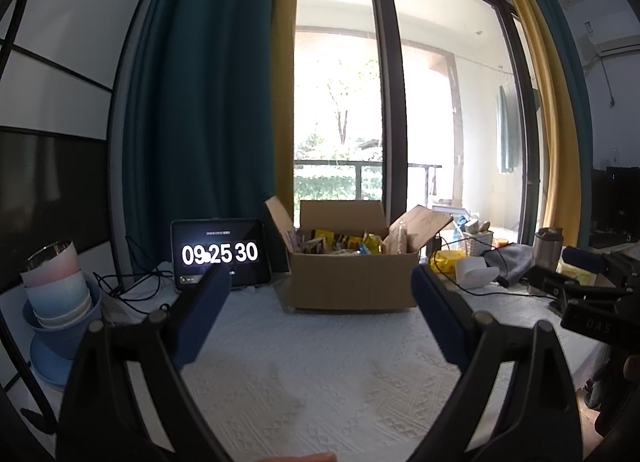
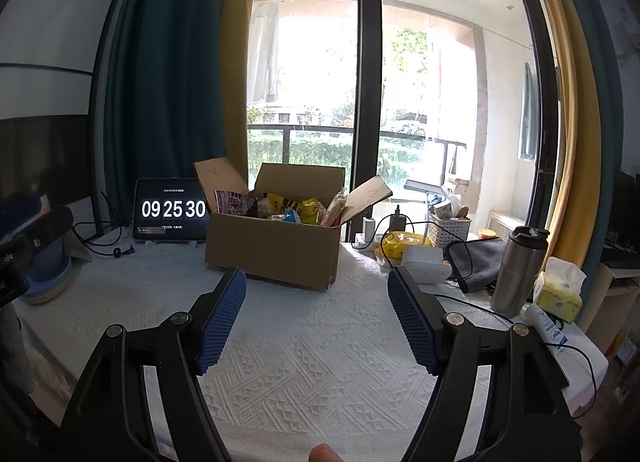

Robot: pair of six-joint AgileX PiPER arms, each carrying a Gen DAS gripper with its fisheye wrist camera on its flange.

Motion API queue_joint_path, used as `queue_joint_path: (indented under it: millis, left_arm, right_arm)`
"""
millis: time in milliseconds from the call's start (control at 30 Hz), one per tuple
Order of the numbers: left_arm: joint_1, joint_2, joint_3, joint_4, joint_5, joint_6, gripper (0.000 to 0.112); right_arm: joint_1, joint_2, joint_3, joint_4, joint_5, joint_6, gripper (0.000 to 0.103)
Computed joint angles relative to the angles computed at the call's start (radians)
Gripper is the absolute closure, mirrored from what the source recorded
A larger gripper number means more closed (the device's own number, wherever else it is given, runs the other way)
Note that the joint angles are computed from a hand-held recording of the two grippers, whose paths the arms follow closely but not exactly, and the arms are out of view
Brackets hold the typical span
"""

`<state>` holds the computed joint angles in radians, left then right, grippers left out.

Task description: Organize snacks

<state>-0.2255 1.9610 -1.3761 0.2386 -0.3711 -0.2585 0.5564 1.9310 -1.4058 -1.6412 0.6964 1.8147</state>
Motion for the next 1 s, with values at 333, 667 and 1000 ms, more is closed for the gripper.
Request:
queue_joint_path:
  millis: [333,667,1000]
  left_arm:
    - [-0.009,-0.007,0.013,-0.045,0.000,0.044,0.020]
    - [-0.008,-0.008,0.015,-0.035,-0.001,0.036,0.020]
    - [-0.009,-0.008,0.014,-0.037,-0.001,0.037,0.020]
  right_arm:
    - [-0.007,-0.015,0.024,-0.016,-0.020,0.011,0.026]
    - [-0.007,-0.015,0.023,-0.016,-0.021,0.009,0.026]
    - [-0.008,-0.014,0.023,-0.017,-0.024,0.010,0.026]
